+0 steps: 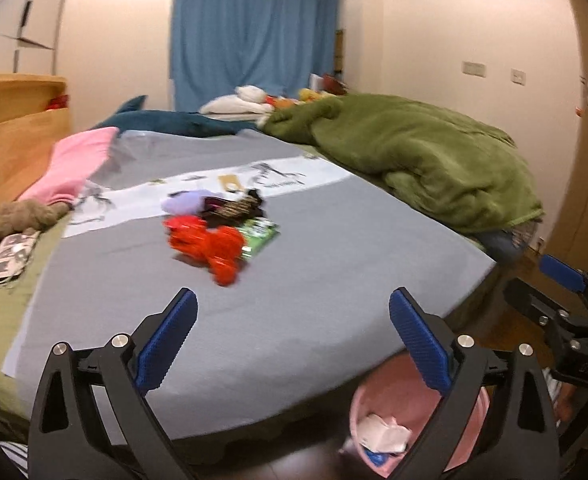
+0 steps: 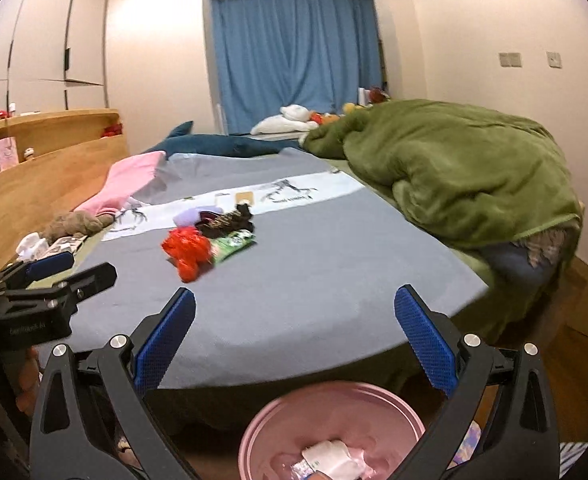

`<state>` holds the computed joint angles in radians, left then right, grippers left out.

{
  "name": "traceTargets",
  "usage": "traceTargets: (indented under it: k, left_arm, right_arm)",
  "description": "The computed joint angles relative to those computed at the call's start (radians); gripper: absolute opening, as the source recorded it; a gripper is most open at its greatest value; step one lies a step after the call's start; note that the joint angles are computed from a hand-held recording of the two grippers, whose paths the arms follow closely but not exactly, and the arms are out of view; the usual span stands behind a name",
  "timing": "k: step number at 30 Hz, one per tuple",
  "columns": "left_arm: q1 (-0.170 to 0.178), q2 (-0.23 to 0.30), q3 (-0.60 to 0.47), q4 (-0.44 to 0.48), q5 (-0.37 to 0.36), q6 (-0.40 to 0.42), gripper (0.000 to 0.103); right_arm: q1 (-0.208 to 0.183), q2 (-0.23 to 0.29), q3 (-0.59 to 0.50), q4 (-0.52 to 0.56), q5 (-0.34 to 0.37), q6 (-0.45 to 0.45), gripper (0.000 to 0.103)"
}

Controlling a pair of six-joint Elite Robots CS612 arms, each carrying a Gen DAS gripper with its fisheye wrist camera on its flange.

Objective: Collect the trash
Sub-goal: 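Move both open tools back toward the remaining trash on the bed, then grasp the red plastic bag with the left tool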

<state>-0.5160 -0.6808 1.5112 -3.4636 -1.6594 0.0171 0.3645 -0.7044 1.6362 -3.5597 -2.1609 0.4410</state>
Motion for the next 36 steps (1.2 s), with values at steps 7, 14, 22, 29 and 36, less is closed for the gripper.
traceTargets:
  k: [7,14,22,29,36]
  left_arm:
    - [0.028,0.042,-0.080,0.030,0.062,-0.064,0.094]
    - [0.030,0.118,-0.212,0.115,0.100,-0.088,0.094]
    - [0.024,0.248,-0.422,0.157,0.148,-0.102,0.093]
    - [0.024,0.371,-0.650,0.299,0.165,-0.130,0.085]
    - [0.023,0.450,-0.793,0.379,0.157,-0.135,0.071]
  right_arm:
    - [-0.010,0.034,-0.083,0.022,0.036,-0.064,0.098]
    - [-0.042,0.086,-0.194,0.080,0.047,-0.093,0.098]
    - [-0.092,0.164,-0.369,0.180,0.058,-0.071,0.098]
    - [-0.121,0.222,-0.464,0.254,0.064,-0.085,0.098]
    - [-0.152,0.293,-0.575,0.352,0.090,-0.027,0.098]
